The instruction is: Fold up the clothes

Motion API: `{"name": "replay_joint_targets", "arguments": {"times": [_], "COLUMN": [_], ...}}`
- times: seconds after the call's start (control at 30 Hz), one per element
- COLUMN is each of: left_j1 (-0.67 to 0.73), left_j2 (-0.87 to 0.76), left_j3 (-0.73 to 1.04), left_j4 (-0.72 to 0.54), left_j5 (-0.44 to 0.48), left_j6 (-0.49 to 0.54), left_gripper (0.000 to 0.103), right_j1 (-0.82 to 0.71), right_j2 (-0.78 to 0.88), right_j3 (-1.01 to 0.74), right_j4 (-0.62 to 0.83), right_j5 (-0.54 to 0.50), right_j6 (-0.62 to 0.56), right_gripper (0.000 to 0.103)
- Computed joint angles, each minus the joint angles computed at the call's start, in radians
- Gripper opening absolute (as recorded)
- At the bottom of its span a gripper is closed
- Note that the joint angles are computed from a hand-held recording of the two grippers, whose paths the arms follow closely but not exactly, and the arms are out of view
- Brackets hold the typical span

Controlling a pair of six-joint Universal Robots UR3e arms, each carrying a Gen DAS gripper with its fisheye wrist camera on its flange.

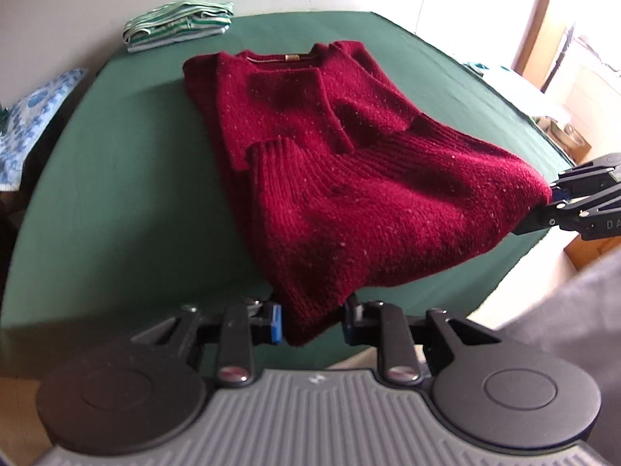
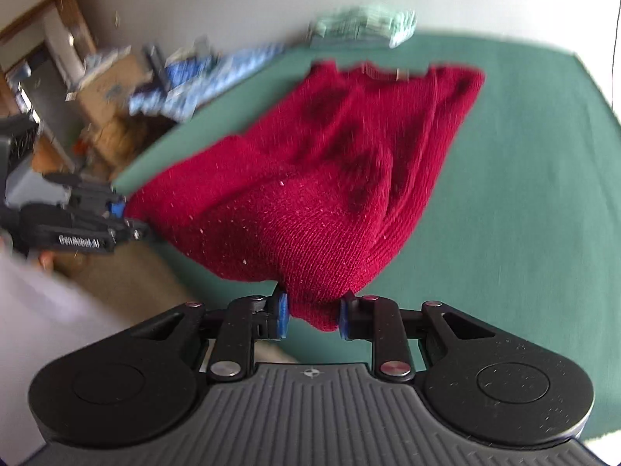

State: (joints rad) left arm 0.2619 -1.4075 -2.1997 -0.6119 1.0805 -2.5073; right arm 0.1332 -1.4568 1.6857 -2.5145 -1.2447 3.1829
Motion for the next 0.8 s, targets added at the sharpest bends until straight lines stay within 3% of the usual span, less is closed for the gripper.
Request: {"name": "replay_joint_targets", "arguments": {"times": [0.2, 0.33, 0.37, 0.47, 0.6, 0.8], "left_j1": [-0.03, 0.019, 0.012, -0.081, -0.175, -0.153], "left_j2": [-0.043, 0.036, 0.034, -0.036, -0.087, -0.144], "left_j3": [0.047, 0.059, 0.062, -0.003, -0.147, -0.143], "left_j4": [0.009, -0.115, -0.098, 0.188, 0.539, 0.678], "left_j5": [0.025, -0.028, -0.018, 0.125, 0.252, 0.217], "left_j6": [-0.056, -0.03, -0.034, -0.033, 0.178, 0.33], "left_gripper": [0.025, 0.025, 0.035, 0.059, 0.069, 0.076], "right_j1": [0.009, -0.053, -0.075, -0.099, -0.058, -0.06], "right_j2": [0.0, -0.031, -0.039, -0.036, 0.01, 0.005], "right_j3": [-0.017, -0.074, -0.089, -0.082, -0.086, -0.072], "right_j4": [0.023, 0.169, 0.206, 0.175, 0.157, 0.147], "right_j5": [-0.011, 0.096, 0.129, 0.153, 0.097, 0.096], "right_j6": [-0.03, 0.039, 0.049, 0.029, -0.024, -0.039], "right_gripper": [0.026, 0.026, 0.026, 0.026, 0.025, 0.025]}}
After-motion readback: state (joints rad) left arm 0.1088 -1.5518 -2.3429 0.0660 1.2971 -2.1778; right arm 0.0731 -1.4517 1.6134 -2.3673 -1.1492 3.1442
